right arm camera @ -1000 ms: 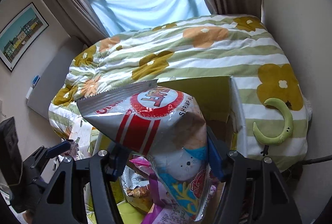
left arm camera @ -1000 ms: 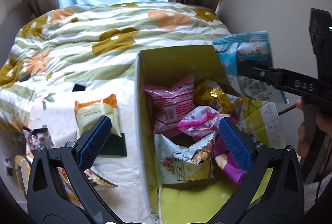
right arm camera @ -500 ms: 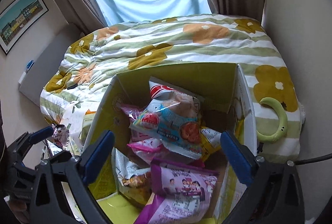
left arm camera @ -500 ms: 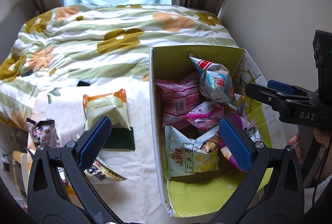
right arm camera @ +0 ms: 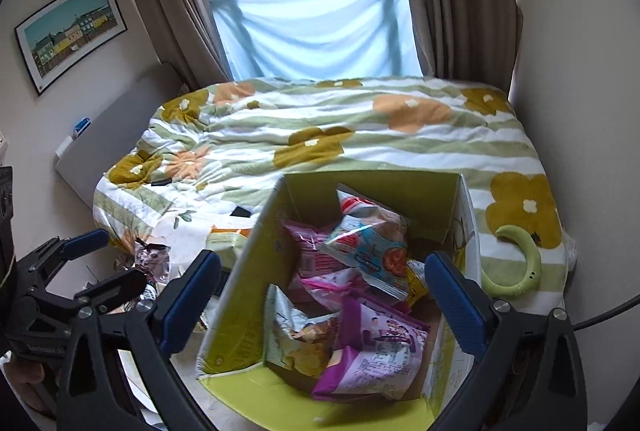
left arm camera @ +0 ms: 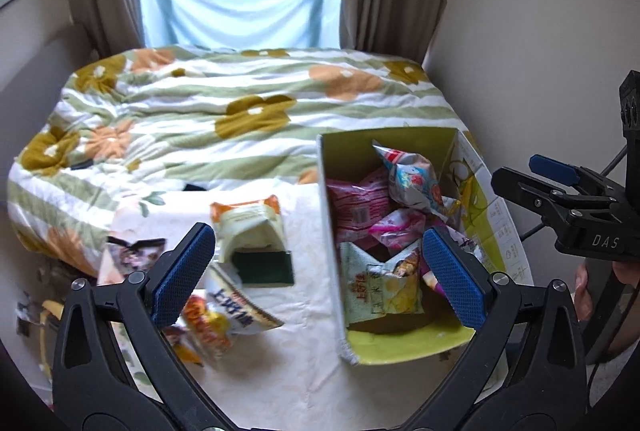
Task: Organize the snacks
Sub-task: 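Withdraw both tools from the box back toward the snack pile, then grasp the brown TATRE bag with the left tool while the right tool grasps the yellow Oishi bag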
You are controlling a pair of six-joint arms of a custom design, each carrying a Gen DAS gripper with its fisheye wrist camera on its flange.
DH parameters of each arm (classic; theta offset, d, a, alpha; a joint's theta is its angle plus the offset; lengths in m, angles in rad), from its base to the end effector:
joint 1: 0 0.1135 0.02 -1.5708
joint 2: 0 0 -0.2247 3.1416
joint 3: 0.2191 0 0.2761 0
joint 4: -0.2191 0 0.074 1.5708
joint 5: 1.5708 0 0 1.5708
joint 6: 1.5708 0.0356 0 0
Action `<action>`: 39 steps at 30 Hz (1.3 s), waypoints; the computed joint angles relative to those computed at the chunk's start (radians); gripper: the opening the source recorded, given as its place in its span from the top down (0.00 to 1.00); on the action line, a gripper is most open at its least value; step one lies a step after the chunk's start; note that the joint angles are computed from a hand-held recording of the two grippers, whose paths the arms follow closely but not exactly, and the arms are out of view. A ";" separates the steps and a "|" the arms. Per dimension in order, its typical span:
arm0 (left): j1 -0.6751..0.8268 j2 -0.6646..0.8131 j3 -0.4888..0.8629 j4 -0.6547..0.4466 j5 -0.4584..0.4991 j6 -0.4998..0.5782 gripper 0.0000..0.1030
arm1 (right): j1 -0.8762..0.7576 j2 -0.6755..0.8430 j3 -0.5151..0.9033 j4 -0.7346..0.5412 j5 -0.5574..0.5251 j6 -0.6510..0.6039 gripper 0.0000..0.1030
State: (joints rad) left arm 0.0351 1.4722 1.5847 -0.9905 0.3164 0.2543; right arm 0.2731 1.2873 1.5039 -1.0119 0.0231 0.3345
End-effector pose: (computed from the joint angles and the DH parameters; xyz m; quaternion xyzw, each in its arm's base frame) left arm 0.3280 0.0004 0.3440 0.1548 0.9174 -0.0983 0.3531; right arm 0.2739 0.0759 0.3675 0.0328 0.9251 0.1029 0.3640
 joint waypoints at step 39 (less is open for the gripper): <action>0.644 0.766 0.459 -0.371 0.295 0.905 0.00 | 0.741 0.562 0.114 0.240 0.465 1.033 0.01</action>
State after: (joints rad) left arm 0.6789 2.2385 2.0439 -1.3620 0.6116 1.1597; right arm 1.0141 1.8495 1.6176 -0.7718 0.4879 1.3674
